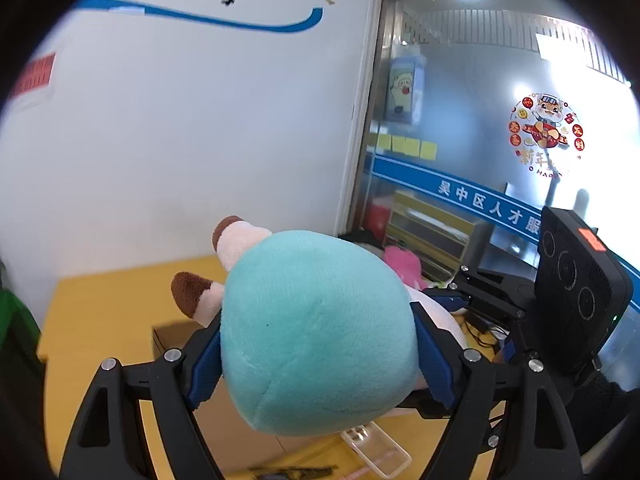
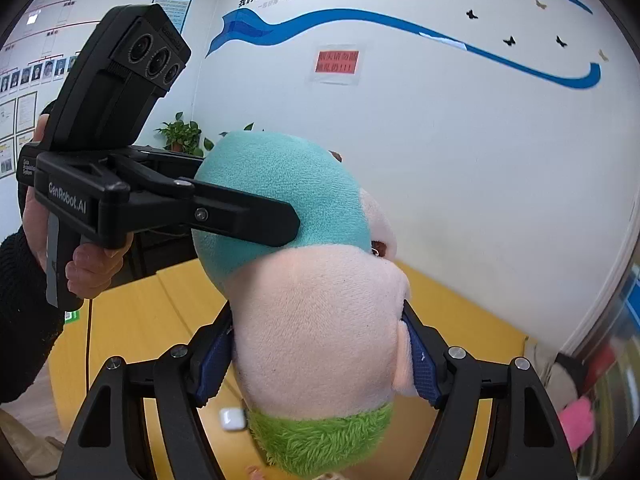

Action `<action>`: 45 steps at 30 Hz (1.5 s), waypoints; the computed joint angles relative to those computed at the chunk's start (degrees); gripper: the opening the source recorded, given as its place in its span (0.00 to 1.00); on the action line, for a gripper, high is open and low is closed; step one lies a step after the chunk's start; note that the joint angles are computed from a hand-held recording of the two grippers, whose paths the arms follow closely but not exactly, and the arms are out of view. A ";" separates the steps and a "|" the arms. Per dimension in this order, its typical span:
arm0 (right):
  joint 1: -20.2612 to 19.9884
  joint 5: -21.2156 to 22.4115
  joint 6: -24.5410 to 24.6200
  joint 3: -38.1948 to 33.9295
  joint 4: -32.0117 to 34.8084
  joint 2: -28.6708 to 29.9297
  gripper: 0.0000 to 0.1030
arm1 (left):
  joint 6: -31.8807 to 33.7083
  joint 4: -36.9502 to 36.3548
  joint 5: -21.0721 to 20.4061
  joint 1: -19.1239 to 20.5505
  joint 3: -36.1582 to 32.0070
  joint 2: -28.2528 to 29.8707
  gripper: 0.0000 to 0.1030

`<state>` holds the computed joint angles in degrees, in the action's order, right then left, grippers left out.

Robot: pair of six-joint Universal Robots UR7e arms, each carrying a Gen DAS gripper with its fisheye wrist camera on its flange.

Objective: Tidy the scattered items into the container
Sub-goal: 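Lift the plush pig with both grippers and carry it over the box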

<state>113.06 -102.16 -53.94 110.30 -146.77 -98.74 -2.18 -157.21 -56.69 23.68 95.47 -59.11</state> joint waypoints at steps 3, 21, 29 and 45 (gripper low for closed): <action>1.37 -0.80 -2.03 -5.54 -0.18 4.41 0.77 | 2.86 1.98 -0.79 1.60 -5.41 1.36 0.80; -10.39 2.67 -8.19 -29.11 6.63 34.56 0.76 | 1.99 10.27 -9.69 21.61 -23.55 17.35 0.80; -14.60 0.53 -10.22 -30.54 3.74 43.75 0.76 | -0.74 10.94 -12.06 28.21 -24.25 21.23 0.80; -17.23 -4.70 -15.67 -29.85 -5.54 51.74 0.76 | -6.19 16.54 -4.79 30.43 -27.32 25.67 0.82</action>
